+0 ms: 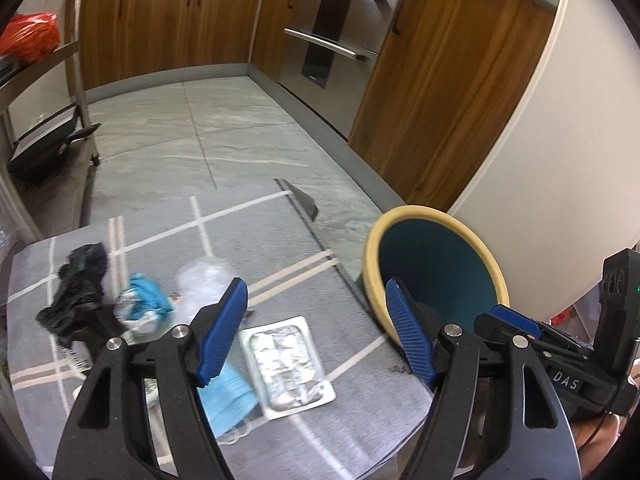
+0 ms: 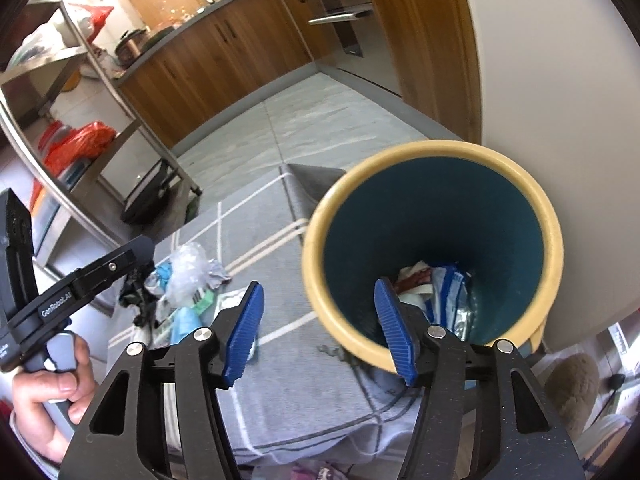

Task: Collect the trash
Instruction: 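Move both open tools back over the remaining trash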

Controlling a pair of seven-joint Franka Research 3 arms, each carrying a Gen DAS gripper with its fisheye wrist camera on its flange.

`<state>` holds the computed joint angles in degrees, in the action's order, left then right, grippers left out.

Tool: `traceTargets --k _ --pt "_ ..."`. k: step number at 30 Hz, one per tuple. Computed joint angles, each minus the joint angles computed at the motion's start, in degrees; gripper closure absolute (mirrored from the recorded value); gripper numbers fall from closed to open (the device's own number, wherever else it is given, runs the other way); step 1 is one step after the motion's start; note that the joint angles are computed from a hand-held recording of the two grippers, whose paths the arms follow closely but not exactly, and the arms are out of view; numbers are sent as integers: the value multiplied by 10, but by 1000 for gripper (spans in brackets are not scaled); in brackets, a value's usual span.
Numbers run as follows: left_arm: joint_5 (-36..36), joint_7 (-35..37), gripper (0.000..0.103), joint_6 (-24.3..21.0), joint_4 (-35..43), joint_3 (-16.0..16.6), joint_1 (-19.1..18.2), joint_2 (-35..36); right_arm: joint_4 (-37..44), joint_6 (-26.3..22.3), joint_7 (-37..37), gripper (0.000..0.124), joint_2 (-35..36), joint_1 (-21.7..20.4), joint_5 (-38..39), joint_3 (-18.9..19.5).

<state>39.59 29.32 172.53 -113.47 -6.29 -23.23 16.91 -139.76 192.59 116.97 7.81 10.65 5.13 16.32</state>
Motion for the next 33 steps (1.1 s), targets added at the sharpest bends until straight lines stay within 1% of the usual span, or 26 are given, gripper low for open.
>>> traceTargets --k 3,5,7,11,18,23,26,30,32,33 --pt "23 -27 32 6 -30 17 -2 -27 8 -5 -17 61 0 31 18 -19" --pt "43 -50 31 7 -51 24 2 -45 14 -10 -28 58 2 44 29 -25" --pt "60 -70 31 6 -74 24 14 -64 21 -14 -40 58 5 53 38 -26" --pt "84 -95 31 2 -116 14 47 -97 38 -23 -72 56 12 97 72 -51" --pt "92 -102 31 -10 -181 -13 110 -156 65 -34 -108 55 30 110 105 -40" --pt "97 -120 31 -7 -223 -27 150 -194 86 -48 -127 52 41 140 125 -56" --pt "102 -132 31 -3 -239 -35 169 -205 96 -57 -139 51 48 131 135 -42" --pt "103 -145 30 -4 -256 -42 186 -212 106 -68 -147 49 55 148 144 -52" --pt "97 -144 30 -9 -264 -43 191 -214 109 -70 -152 49 59 147 149 -49" --pt "93 -142 30 -11 -267 -43 193 -213 110 -71 -158 49 61 140 151 -41"
